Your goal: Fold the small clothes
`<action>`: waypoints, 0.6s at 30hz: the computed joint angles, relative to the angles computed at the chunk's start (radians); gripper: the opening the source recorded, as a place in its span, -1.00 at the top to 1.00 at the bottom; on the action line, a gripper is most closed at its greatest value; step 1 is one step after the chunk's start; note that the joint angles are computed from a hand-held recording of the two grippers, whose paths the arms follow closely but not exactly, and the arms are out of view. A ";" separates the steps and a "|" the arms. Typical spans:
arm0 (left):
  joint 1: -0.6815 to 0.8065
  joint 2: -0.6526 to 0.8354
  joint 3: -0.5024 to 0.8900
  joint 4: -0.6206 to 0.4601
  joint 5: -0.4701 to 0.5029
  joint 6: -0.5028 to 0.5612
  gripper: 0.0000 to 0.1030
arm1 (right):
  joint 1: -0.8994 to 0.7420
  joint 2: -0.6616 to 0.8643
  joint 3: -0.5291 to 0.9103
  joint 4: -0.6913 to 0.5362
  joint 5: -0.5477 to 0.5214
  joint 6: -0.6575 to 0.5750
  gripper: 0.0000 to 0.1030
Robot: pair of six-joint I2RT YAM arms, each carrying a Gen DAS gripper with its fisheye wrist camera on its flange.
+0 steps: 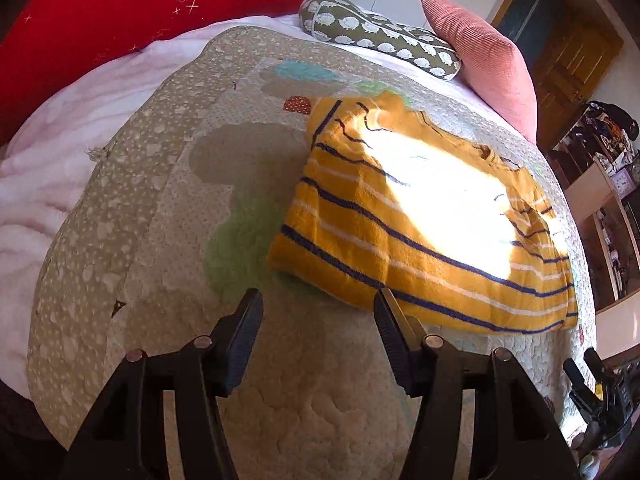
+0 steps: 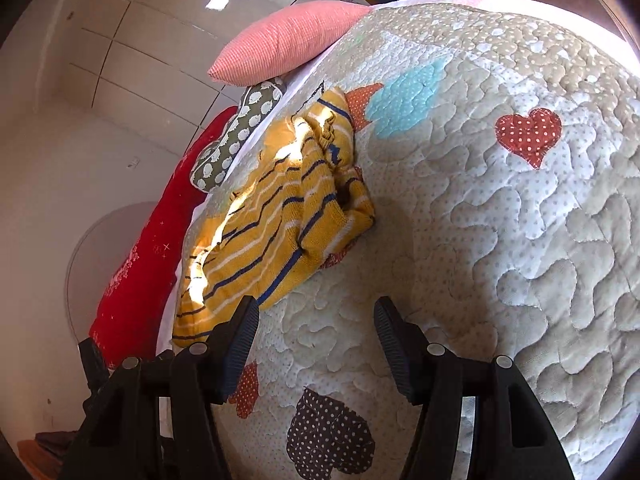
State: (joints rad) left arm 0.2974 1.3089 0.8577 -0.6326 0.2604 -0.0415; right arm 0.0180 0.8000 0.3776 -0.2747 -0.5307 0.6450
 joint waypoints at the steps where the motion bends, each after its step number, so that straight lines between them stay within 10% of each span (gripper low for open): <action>1: 0.021 0.048 0.032 0.004 0.022 -0.003 -0.10 | 0.045 -0.003 0.017 -0.012 0.035 -0.006 -0.25; 9: 0.004 0.514 0.527 -0.201 0.158 0.144 -0.10 | 0.691 0.373 0.379 -0.060 0.478 -0.187 -0.25; 18: -0.063 0.909 1.051 -0.481 0.133 0.290 -0.15 | 0.963 0.965 0.893 -0.090 0.722 -0.561 -0.24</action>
